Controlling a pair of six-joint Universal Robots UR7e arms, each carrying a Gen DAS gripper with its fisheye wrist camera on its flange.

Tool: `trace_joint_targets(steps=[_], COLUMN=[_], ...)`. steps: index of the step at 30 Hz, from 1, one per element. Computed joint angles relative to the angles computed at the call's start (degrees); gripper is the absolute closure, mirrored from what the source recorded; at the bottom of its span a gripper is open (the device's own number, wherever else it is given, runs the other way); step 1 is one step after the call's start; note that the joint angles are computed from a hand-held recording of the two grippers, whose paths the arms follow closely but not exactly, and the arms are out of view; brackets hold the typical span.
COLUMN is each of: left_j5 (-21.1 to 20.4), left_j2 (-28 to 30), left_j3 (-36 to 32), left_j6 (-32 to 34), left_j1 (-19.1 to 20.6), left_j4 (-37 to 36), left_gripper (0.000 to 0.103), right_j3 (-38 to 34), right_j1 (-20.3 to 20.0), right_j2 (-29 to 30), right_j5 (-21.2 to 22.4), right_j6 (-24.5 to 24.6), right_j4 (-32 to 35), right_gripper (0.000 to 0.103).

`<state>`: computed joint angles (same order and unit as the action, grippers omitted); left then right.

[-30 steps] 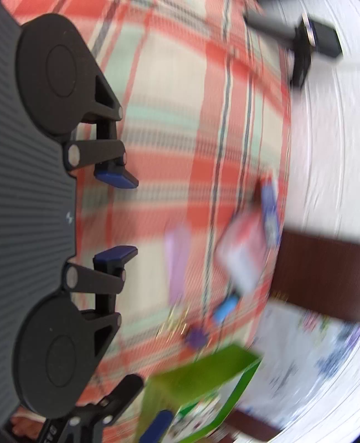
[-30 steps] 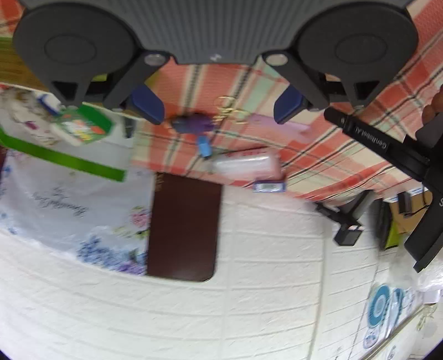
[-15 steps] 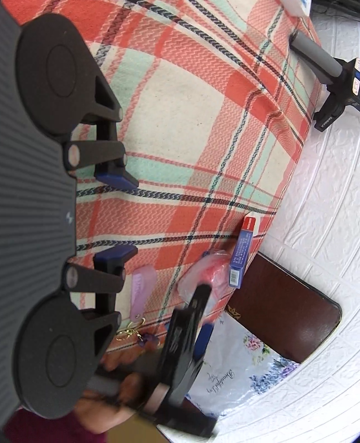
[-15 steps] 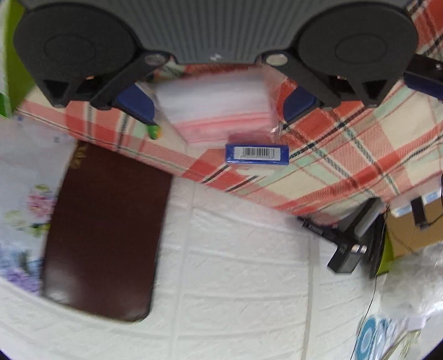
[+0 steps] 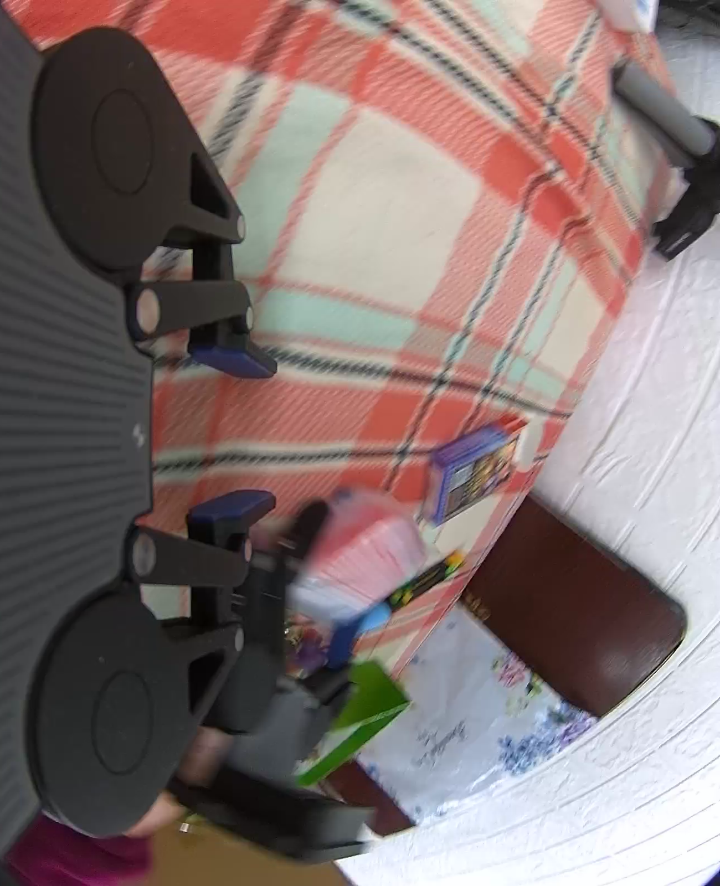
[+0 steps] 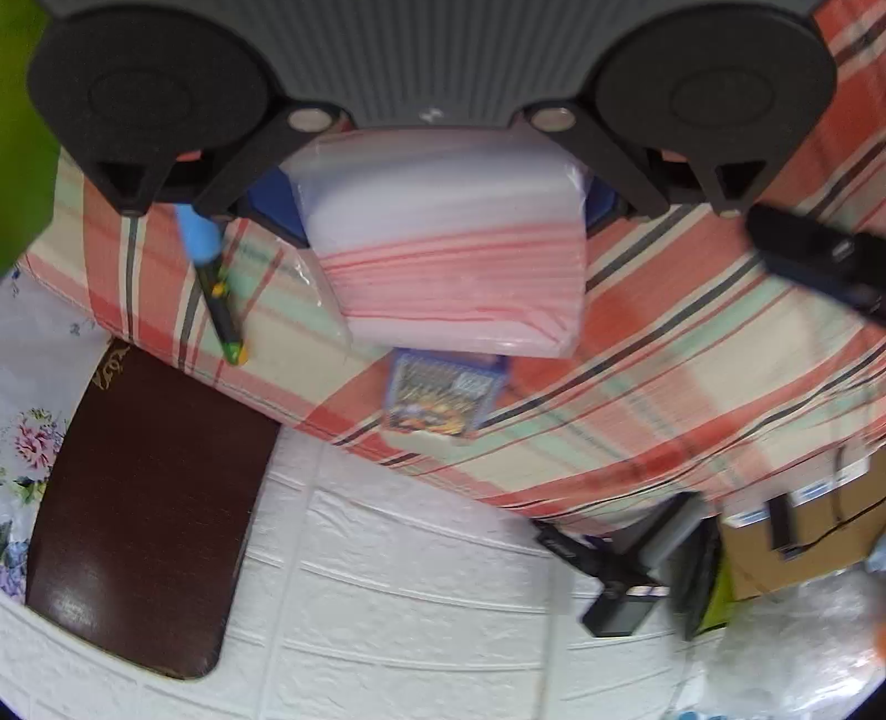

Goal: Organize objects
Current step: 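Grasp the clear zip bag with the left gripper, then lower the zip bag into the green box and open the left gripper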

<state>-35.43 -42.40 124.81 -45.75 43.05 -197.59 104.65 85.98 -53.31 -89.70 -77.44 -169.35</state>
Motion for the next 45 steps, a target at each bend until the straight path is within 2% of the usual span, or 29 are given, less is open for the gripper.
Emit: trace_joint_targets(steps=[4,6,7,11,15,17,21,27,28,30,32,35,38,42,45], left_j5=[-1.4,-2.3,-2.8,-4.6,-5.4,-5.6,-6.6,-7.8,-7.3,-5.8,-4.9,-3.8,-1.2,-0.3,-2.3], left_j2=[-0.4,-0.6,-0.7,-0.3,-0.1,-0.1,0.3,1.2,1.4,1.5,1.0,-0.3,-0.9,0.0,2.2], left_j3=[1.3,2.0,2.5,3.1,2.6,2.6,2.0,0.2,0.0,0.0,0.8,2.1,1.9,-2.1,-8.5], left_j6=[-1.4,-1.9,-2.2,-3.5,-6.1,-6.8,-7.9,-7.0,-7.1,-7.4,-7.3,-7.9,-6.0,3.0,10.9], left_j1=[-2.2,-3.6,-4.3,-6.5,-8.0,-8.3,-8.0,-6.8,-6.6,-6.6,-6.9,-7.6,-8.8,-9.0,-7.4], left_j4=[1.0,0.9,0.7,2.4,6.8,7.7,8.3,10.1,10.3,11.4,10.2,8.1,6.1,1.6,1.2], left_gripper=[0.054,0.045,0.044,0.043,0.04,0.04,0.04,0.042,0.044,0.054,0.059,0.06,0.06,0.061,0.061], right_j3=[8.4,11.6,13.3,19.6,22.8,23.5,22.1,23.0,23.1,23.5,23.7,24.6,26.2,25.2,22.7], right_j1=[-2.6,-4.0,-4.6,-7.3,-9.9,-10.3,-9.8,-9.2,-9.1,-8.7,-8.2,-8.2,-8.4,-8.7,-8.7], right_j2=[-7.2,-10.6,-12.3,-18.7,-23.0,-23.5,-23.2,-22.4,-22.0,-21.0,-20.5,-20.6,-20.5,-19.9,-18.8], right_j5=[2.4,3.6,4.1,6.6,11.4,11.9,11.5,9.4,9.2,8.5,8.6,11.4,16.2,22.5,24.2], right_j6=[-1.5,-2.2,-2.4,-2.1,-5.9,-6.7,-4.6,-5.4,-5.4,-5.6,-4.9,-5.0,-7.3,-6.5,-3.7], right_j4=[-0.3,0.7,0.9,1.9,4.0,3.0,4.8,3.2,2.6,0.1,-1.2,-2.8,-7.9,-13.1,-16.6], right_gripper=[0.007,0.007,0.007,0.005,0.0,0.0,0.0,0.0,0.0,0.004,0.006,0.007,0.008,0.008,0.008])
